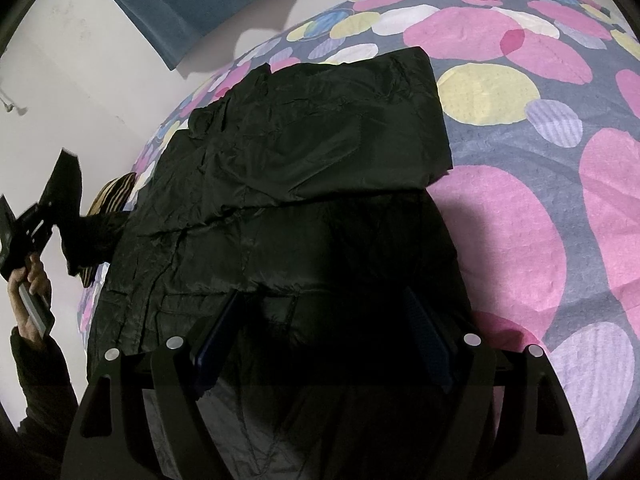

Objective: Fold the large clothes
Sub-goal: 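Lay the sleeve over the jacket body and open the left tool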

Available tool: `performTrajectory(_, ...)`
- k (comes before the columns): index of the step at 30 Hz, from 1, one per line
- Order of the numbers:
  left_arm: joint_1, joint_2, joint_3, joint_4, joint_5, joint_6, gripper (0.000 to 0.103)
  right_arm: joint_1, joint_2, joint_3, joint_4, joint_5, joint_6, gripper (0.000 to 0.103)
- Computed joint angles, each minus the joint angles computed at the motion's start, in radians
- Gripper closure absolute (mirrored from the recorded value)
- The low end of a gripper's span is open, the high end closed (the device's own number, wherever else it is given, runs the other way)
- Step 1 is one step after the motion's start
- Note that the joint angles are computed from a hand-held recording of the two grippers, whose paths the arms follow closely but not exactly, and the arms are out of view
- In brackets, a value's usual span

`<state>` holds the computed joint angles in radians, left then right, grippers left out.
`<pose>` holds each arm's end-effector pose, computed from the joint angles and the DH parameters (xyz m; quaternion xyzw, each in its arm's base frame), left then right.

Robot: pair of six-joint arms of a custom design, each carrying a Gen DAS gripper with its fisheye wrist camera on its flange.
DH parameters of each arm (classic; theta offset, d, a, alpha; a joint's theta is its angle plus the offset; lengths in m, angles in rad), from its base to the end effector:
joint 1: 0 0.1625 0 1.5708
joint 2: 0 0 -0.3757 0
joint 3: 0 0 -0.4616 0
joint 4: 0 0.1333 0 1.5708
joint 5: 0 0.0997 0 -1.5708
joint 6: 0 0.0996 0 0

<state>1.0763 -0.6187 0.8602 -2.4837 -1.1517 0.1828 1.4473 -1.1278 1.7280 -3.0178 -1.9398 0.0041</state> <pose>-0.2689 -0.8649 0.2608 0.2422 0.8938 -0.3488 0.1440 0.0132 -0.6844 0.2544 -0.1324 -0.8896 0.3932 0.1911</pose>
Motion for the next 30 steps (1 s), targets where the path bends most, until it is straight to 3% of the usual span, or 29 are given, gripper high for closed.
performTrajectory(20, -0.092, 0.124, 0.009, 0.098, -0.068, 0.019, 0.095, 0.001, 0.002, 0.003, -0.011, 0.0, -0.004, 0.023)
performTrajectory(30, -0.112, 0.193, 0.001, 0.134, -0.017, 0.034, 0.095, 0.002, 0.006, 0.003, -0.018, 0.0, -0.003, 0.023)
